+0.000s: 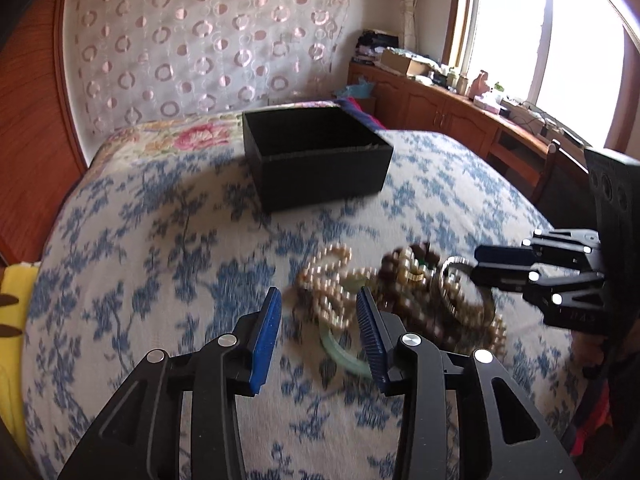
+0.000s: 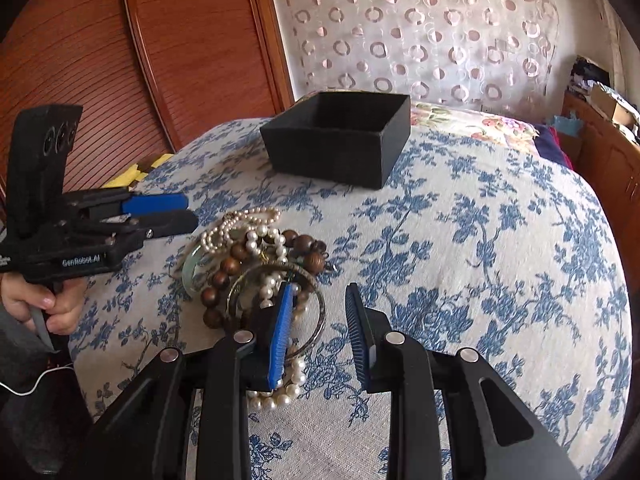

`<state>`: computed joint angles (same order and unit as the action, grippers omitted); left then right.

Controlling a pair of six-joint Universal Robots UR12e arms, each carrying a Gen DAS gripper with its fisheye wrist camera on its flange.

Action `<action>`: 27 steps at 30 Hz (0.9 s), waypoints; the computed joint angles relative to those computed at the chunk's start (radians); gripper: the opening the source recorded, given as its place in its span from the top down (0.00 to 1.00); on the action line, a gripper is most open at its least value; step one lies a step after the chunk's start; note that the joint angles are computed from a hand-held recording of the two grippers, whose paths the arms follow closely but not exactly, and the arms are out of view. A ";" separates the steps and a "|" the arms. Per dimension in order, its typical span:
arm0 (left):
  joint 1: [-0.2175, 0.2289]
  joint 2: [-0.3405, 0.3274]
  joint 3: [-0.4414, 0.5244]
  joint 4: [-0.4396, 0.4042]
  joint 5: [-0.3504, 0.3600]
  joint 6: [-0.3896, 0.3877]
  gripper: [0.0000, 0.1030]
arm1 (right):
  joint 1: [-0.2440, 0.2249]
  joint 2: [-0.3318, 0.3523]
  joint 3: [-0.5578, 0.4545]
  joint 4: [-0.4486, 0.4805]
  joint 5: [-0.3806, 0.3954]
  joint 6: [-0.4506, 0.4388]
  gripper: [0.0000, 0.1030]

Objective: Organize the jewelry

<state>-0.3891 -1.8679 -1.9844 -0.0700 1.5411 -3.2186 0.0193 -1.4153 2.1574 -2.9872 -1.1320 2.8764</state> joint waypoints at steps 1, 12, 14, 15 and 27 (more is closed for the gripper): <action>0.000 0.001 -0.003 0.000 -0.001 -0.001 0.64 | 0.001 0.000 0.000 -0.001 -0.005 0.001 0.71; -0.005 0.009 -0.021 0.002 -0.024 -0.004 0.64 | 0.014 0.008 -0.015 0.028 -0.044 -0.009 0.79; -0.009 0.009 -0.019 0.002 -0.026 0.002 0.64 | 0.015 0.010 -0.019 0.038 -0.044 -0.009 0.84; -0.011 0.009 -0.018 0.001 -0.030 0.004 0.64 | 0.015 0.010 -0.020 0.041 -0.040 -0.013 0.91; -0.022 -0.010 0.007 -0.005 -0.075 0.014 0.64 | 0.005 -0.013 0.005 -0.050 -0.036 0.010 0.95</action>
